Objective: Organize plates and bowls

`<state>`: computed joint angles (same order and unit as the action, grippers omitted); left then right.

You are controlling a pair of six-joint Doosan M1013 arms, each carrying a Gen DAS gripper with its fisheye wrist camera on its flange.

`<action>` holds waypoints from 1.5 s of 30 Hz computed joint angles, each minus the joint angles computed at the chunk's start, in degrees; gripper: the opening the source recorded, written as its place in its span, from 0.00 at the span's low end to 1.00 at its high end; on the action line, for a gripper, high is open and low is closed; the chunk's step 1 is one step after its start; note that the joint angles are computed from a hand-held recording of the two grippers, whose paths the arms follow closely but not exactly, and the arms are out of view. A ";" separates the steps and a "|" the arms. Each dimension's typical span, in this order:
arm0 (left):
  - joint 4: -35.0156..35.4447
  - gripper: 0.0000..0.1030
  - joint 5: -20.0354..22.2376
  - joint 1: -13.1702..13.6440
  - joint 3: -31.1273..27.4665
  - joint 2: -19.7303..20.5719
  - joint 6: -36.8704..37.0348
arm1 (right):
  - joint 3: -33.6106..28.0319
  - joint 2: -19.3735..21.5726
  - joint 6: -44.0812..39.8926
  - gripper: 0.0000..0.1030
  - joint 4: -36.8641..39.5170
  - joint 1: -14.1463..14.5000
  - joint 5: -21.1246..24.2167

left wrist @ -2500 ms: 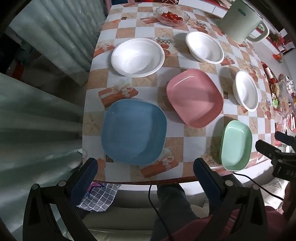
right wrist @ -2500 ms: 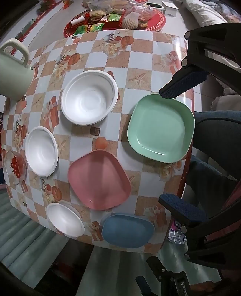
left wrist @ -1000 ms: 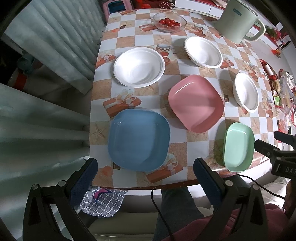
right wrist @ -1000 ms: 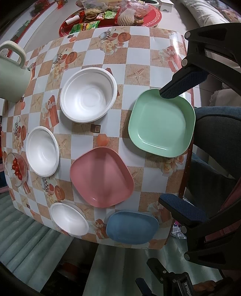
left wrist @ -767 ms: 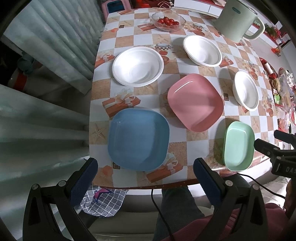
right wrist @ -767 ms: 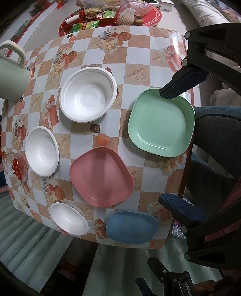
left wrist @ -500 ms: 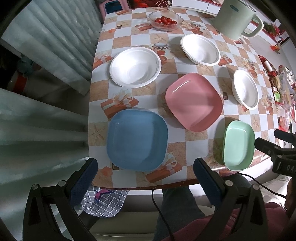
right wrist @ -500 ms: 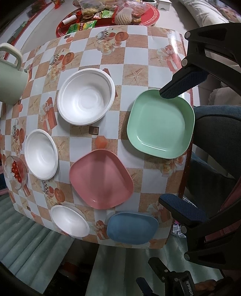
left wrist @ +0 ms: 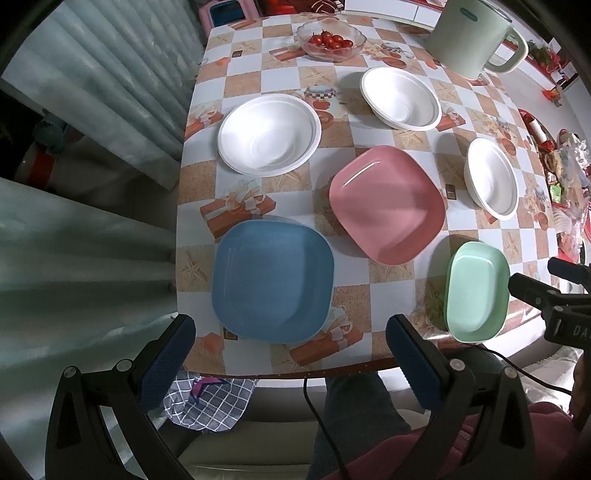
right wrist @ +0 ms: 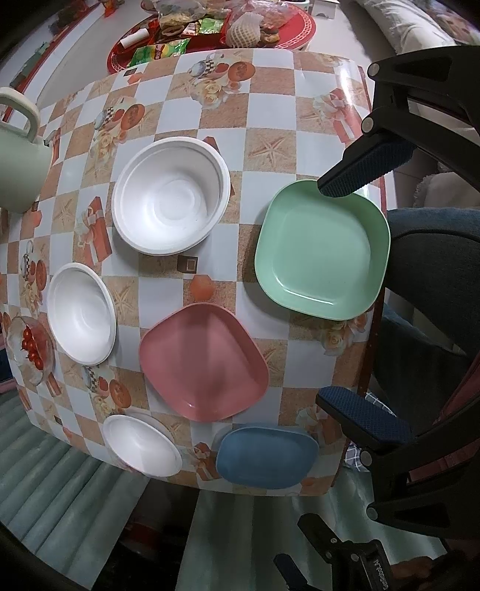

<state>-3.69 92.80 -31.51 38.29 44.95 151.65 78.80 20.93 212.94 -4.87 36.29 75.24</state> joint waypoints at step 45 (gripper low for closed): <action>10.18 1.00 -15.24 -8.68 35.18 -13.86 10.43 | 17.57 -5.78 22.24 1.00 11.03 7.95 -15.76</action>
<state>6.49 77.56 -40.18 73.47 31.09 162.09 96.37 15.15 235.18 6.16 44.24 59.48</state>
